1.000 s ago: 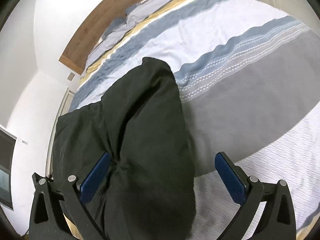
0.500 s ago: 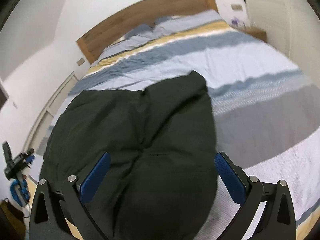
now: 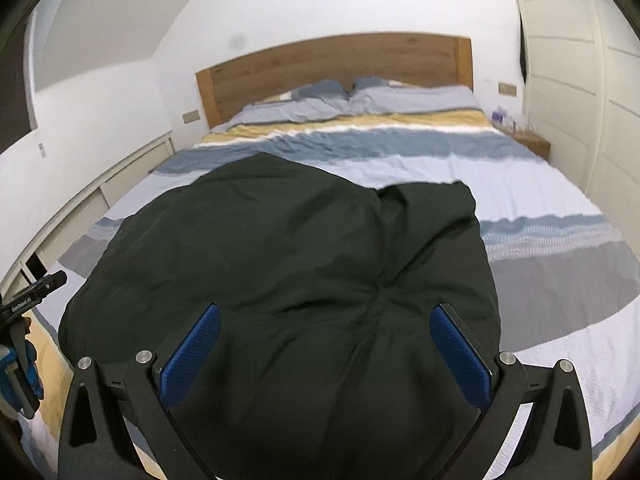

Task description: Fold large clothes

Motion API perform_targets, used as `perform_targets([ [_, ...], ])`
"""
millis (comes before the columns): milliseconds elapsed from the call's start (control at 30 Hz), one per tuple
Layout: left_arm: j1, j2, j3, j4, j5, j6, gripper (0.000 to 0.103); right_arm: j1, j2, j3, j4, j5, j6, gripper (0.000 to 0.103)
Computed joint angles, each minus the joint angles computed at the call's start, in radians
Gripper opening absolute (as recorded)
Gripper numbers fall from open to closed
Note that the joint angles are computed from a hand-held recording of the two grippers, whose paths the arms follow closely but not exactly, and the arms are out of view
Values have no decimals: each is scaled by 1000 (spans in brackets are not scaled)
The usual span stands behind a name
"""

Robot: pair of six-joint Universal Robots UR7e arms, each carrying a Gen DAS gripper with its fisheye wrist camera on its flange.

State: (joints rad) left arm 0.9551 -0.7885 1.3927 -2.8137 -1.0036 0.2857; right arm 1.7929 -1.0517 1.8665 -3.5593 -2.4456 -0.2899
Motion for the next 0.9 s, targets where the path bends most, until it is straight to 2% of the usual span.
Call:
perform_targets([
  [133, -17, 8, 51, -119, 37, 34, 81, 19, 42, 0, -115, -3, -74, 102],
  [300, -27, 17, 82, -194, 47, 48, 81, 28, 91, -18, -211, 7, -165, 102],
  [367, -36, 28, 88, -231, 72, 70, 81, 31, 104, -21, -245, 17, -189, 102],
  [667, -47, 47, 101, -326, 45, 116, 81, 33, 134, -48, -320, 80, -253, 102],
  [767, -44, 49, 111, -337, 29, 124, 81, 34, 143, -66, -324, 98, -274, 102],
  [900, -50, 50, 121, -348, 44, 161, 81, 46, 153, -85, -291, 88, -283, 102],
])
